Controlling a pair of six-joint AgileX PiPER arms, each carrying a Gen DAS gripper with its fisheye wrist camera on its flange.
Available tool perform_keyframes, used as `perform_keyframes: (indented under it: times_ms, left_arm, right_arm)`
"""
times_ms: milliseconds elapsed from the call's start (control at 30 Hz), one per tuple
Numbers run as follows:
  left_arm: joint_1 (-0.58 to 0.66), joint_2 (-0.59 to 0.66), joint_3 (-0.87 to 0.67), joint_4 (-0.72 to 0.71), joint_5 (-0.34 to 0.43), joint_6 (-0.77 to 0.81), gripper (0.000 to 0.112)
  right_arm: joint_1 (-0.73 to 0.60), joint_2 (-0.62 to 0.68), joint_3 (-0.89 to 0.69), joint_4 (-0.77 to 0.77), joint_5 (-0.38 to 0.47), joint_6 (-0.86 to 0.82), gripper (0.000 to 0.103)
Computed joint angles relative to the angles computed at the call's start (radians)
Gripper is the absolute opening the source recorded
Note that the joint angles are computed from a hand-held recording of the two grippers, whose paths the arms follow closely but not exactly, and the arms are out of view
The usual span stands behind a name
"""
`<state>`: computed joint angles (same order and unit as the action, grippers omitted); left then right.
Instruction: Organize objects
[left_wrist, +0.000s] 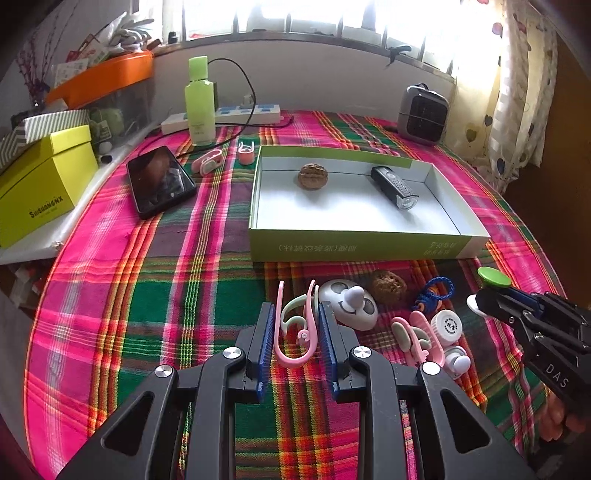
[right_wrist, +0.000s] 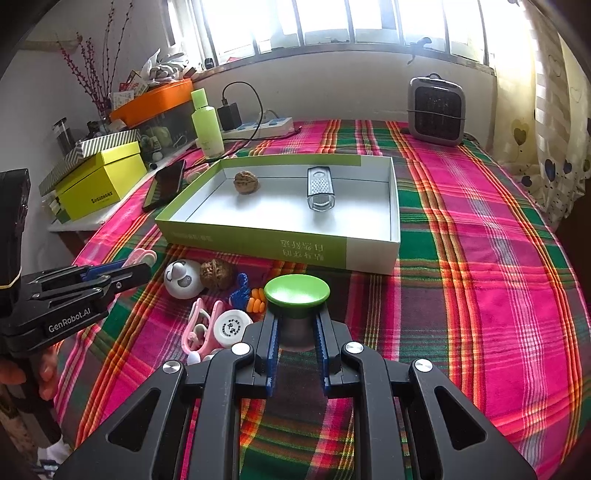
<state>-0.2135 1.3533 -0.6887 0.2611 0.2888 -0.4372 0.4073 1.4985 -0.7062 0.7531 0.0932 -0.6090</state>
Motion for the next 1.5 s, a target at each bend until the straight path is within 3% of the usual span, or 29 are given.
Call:
perform_keyframes:
  times_ms: [467, 800, 933, 1067, 1367, 1500]
  left_arm:
    - [-0.029, 0.002, -0.066, -0.031, 0.016, 0.043, 0.022]
    - [-0.044, 0.047, -0.141, -0.047, 0.020, 0.068, 0.022]
    - [-0.019, 0.081, -0.176, -0.209, 0.011, 0.229, 0.022]
    - [-0.021, 0.114, -0.210, -0.170, 0.010, 0.201, 0.022]
    - [0.013, 0.218, -0.329, -0.389, 0.035, 0.420, 0.022]
    - [0.013, 0.265, -0.384, -0.363, 0.043, 0.401, 0.022]
  right_arm:
    - [-0.006, -0.025, -0.019, 0.013, 0.002, -0.018, 0.018]
    - [-0.018, -0.013, -0.079, -0.107, 0.013, 0.080, 0.018]
    - [-0.034, 0.006, -0.106, -0.075, 0.021, 0.037, 0.018]
    - [-0.043, 0.027, -0.134, -0.105, 0.026, 0.059, 0.018]
    - [-0.076, 0.112, -0.242, -0.214, 0.053, 0.142, 0.018]
    - [-0.097, 0.163, -0.306, -0.210, 0.077, 0.131, 0.018]
